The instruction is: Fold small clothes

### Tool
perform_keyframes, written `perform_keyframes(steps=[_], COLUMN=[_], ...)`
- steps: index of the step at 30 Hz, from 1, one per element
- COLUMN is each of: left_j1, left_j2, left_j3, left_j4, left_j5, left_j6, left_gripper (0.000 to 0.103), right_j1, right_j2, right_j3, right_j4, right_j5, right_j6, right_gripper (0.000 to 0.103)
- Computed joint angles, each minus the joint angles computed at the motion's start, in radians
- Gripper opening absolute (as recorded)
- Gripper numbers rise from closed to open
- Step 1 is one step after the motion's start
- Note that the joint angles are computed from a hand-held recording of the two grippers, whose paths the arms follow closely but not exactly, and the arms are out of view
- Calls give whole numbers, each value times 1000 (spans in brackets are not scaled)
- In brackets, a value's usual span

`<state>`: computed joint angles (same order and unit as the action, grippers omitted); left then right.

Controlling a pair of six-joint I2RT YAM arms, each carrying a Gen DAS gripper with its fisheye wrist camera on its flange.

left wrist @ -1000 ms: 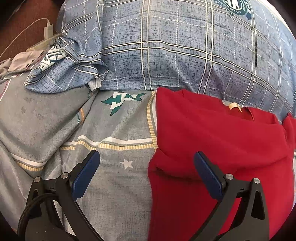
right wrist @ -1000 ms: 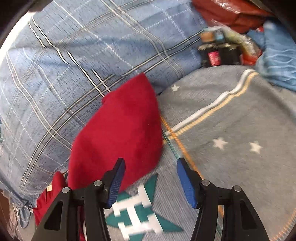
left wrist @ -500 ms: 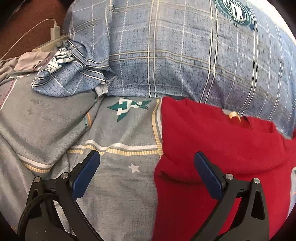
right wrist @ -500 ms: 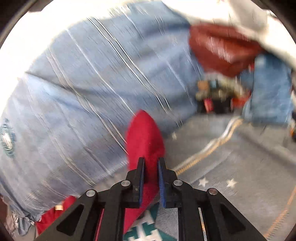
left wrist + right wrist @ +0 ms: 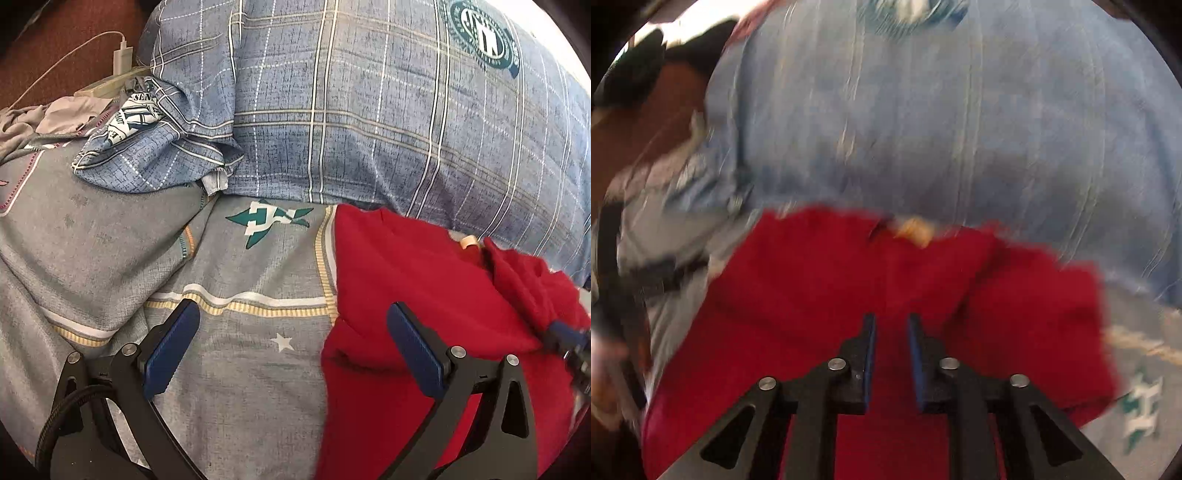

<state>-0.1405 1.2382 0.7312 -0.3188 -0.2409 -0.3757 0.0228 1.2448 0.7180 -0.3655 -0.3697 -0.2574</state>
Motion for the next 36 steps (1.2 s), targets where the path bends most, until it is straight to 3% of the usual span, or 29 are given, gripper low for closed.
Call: perform_keyframes(steps=[2,4,7,9,11,13,15,17,20,22,26,28,36], left_j1=[0,1,9,14,20,22,20,32,61,65,52,51,96], left_j2=[-8,-11,-11,-14,-15,-11,-14,-19,-23,-26,-24,-24,-24], left_j3=[2,4,6,5,4,7,8,7,4,1,5,5,8], left_j4=[-3,-7,-13,-13,-8,-11,-14,-12,-13,-12,-14,-16,-23], left_j5=[3,4,12,13,19,20,6,7,50,59,44,43,65], left_j6=[0,-4,-7,-9,-14,-10,-3,-5,-20,-26,-26,-23,-30], left_gripper=[102,102,102,102,102,102,102,102,102,102,102,102,102], right_j1=[-27,-75,-67,-69,-90,-103,-100,-56,47,75,67,60,279], right_j2=[-34,-80,-89,-27,125,256,311,252,122,54,12,33,24], right_j3=[-35,-32,-11,33,141,229,262,213,135,84,16,34,-4], right_j4=[12,2,54,92,63,15,16,58,37,33,106,86,117], right_j5=[-46,-97,-36,9,-6,-44,-157,-200,-214,-181,-86,-85,-11], right_j6=[18,50,101,160,224,265,309,280,106,41,71,78,9], right_gripper=[46,52,55,58,68,67,66,66,66,66,66,66,66])
